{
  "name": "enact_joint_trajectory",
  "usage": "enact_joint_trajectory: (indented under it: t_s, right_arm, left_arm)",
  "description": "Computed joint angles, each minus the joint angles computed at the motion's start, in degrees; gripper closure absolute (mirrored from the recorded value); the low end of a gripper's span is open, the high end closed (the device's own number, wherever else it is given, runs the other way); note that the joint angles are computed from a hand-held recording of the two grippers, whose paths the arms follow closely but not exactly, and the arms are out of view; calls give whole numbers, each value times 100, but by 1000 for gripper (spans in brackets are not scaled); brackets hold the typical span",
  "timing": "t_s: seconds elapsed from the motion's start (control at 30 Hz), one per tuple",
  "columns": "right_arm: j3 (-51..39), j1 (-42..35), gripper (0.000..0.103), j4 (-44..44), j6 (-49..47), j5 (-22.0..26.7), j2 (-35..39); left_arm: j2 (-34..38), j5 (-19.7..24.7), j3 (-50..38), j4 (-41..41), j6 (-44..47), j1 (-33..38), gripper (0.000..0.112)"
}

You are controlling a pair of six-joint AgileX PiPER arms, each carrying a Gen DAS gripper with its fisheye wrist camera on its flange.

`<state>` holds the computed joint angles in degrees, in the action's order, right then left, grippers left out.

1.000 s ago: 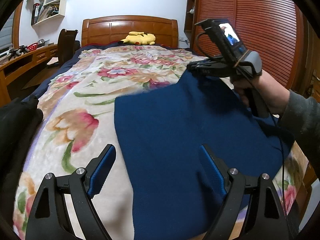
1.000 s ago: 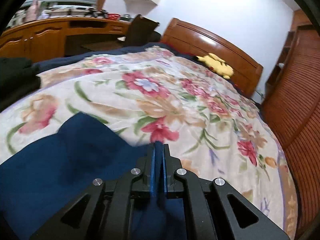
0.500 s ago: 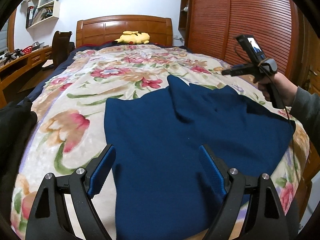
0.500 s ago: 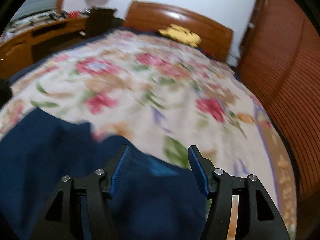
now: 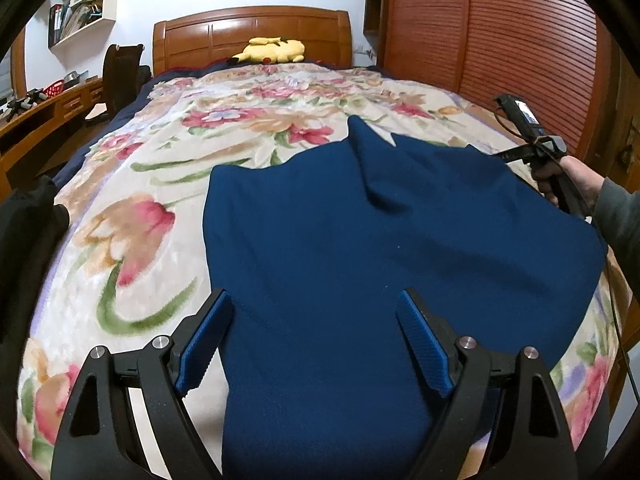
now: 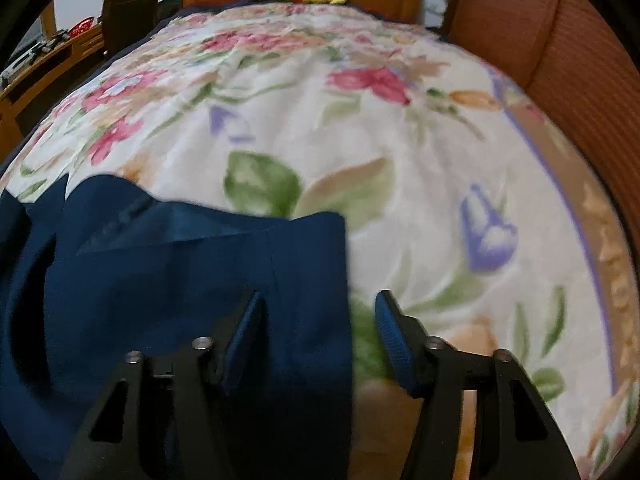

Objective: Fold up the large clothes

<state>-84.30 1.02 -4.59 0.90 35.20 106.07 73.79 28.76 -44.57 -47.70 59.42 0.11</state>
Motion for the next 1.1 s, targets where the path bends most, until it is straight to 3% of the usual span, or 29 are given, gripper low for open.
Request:
enact_joint_trajectory:
  t_s: [0.03,0.07,0.1,0.2,0.3,0.33,0.4,0.47,0.57,0.63,0.8,0.9,1.0,1.1]
  right_arm:
    - [-14,-1,74,54,-233,-45,30]
    - [35,81,89,-121,-236,-105,-6]
    - [36,104,96,-184,-275,-130,-11]
    - [369,189,100,-805,105,-568,-275]
    - [929,18,101,-2219,1748,-1342,-825]
    - [970,-70,101,-2606,2321,-1343,-904]
    - [726,-205,101,-2975,2896,-850,-777]
    - [578,-261,101,-2803,2639,-569,-592]
    - [737,-287,100,-2997,2758,-677,-638]
    - [820,-301,92,-3074,2925,-682,-757]
    - [1303,92,48,-3275,3071,-915,-1376]
    - [1995,361,46,-2886,2714,-1199,-2028]
    - [2629,665,46,-1947,1663,-1368,-2578]
    - [3308,1197,46,-1908,1554,-1471,-3072]
  left_arm:
    - [6,-7,0,40,-42,-13,27]
    - [11,-13,-6,104,-108,-31,27]
    - [15,-9,-3,135,-127,-26,27]
    - [73,-17,-36,330,-317,-72,27]
    - [181,56,-101,471,-456,-52,27]
    - [207,62,-109,472,-463,-47,27]
    - [181,70,-90,403,-410,-15,27]
    - [158,93,-88,356,-377,23,27]
    - [154,91,-94,385,-412,18,27]
    - [123,71,-76,394,-415,13,27]
    - [69,83,-56,312,-318,66,27]
    - [77,95,-62,262,-265,96,27]
    - [67,88,-53,230,-233,104,27]
    - [48,73,-46,220,-237,98,27]
